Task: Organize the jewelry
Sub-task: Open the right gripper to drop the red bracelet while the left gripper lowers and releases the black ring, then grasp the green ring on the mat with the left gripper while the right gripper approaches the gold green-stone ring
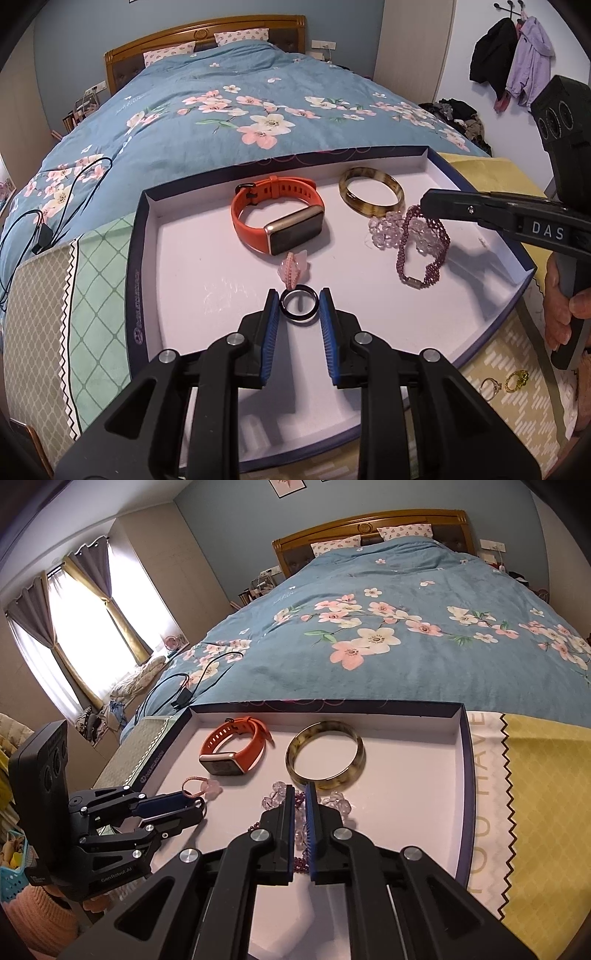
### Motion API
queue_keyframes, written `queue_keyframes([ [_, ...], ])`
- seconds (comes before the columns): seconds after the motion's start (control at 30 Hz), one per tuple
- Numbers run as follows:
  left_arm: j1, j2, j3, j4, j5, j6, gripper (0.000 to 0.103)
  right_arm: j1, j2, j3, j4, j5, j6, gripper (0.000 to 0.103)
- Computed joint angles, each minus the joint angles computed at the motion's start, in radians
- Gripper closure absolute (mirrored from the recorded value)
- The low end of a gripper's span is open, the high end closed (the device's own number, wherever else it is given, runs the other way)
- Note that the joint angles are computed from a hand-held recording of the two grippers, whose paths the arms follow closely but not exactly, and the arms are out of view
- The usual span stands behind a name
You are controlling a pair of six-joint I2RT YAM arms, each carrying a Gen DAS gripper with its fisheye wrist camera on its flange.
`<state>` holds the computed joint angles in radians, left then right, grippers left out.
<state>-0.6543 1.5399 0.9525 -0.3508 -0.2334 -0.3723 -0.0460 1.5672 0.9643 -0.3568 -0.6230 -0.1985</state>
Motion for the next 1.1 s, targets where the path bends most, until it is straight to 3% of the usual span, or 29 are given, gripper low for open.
queue_keyframes([
  [0.27,0.01,0.014,0.012,0.005,-0.002,0.004,0.08,-0.005,-0.005,-0.007,0.011,0.024,0.008,0.091],
  [0.37,0.011,0.008,0.007,0.011,-0.004,-0.004,0.078,-0.007,-0.02,-0.016,0.018,0.037,0.014,0.081],
  [0.63,-0.037,-0.155,-0.068,0.006,-0.091,-0.023,0.068,-0.042,-0.131,-0.06,-0.006,0.01,-0.012,0.072],
  [0.87,-0.14,-0.386,-0.18,-0.055,-0.111,-0.044,0.064,-0.095,-0.32,-0.148,-0.153,-0.075,-0.178,0.065],
  [1.1,-0.311,-0.462,-0.251,-0.102,-0.118,-0.113,0.064,-0.146,-0.418,-0.247,-0.265,-0.083,-0.32,0.063],
])
